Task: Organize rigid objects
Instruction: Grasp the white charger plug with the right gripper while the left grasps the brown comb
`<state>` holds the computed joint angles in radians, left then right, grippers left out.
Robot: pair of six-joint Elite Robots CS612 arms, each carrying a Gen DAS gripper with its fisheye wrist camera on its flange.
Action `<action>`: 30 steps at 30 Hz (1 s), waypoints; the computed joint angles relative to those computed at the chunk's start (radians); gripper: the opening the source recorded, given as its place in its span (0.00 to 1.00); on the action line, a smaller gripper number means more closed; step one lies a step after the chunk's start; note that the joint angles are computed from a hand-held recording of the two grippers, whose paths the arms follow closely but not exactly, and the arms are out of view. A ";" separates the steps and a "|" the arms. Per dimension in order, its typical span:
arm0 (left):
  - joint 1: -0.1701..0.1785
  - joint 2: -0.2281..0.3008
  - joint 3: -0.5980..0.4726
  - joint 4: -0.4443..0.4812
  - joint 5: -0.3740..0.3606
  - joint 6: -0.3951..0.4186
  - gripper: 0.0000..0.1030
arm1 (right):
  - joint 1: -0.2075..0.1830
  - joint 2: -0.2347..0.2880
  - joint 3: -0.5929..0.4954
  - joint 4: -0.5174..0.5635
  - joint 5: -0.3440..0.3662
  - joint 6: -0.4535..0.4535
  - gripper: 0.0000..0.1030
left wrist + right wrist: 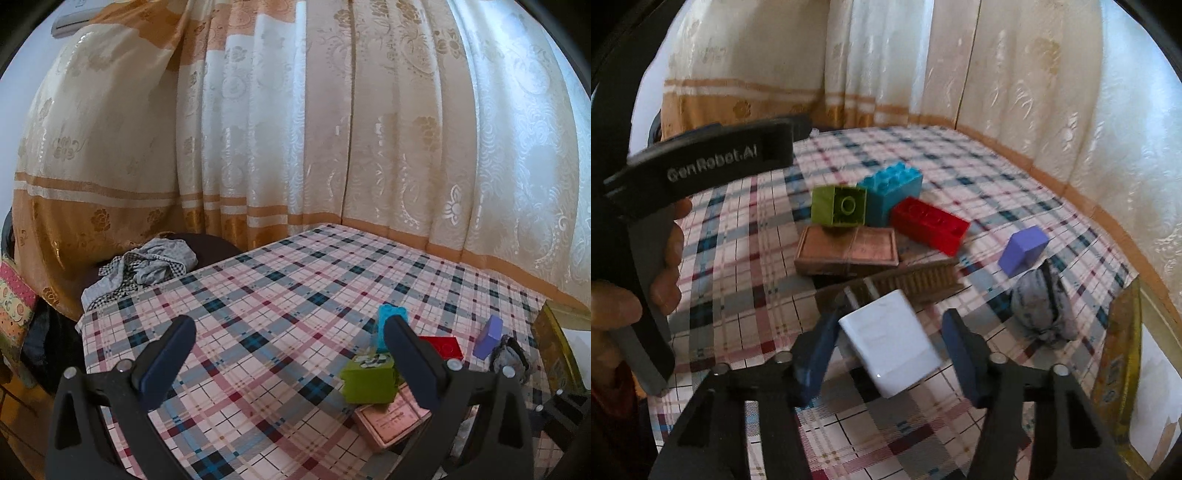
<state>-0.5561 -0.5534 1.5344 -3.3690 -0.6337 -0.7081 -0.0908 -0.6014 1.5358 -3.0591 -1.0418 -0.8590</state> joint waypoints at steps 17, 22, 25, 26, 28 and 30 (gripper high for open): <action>-0.009 0.013 -0.011 -0.062 0.001 0.098 1.00 | -0.017 0.008 -0.021 0.007 0.027 0.122 0.42; -0.005 0.027 -0.026 -0.179 -0.138 0.291 1.00 | -0.048 0.021 -0.018 -0.121 0.085 0.302 0.39; -0.003 0.034 -0.043 -0.205 -0.238 0.415 1.00 | -0.062 0.032 -0.009 -0.260 0.068 0.442 0.39; -0.003 0.035 -0.048 -0.201 -0.271 0.448 1.00 | -0.064 0.035 -0.007 -0.299 0.054 0.477 0.39; 0.000 0.035 -0.058 -0.185 -0.331 0.497 0.99 | -0.067 0.039 -0.006 -0.349 0.020 0.527 0.39; 0.005 0.034 -0.067 -0.152 -0.392 0.526 0.88 | -0.070 0.042 -0.007 -0.383 -0.010 0.572 0.39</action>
<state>-0.5516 -0.5198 1.4674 -3.5211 -1.0256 -0.1822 -0.1609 -0.5593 1.5288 -3.4425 -1.0514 -0.2867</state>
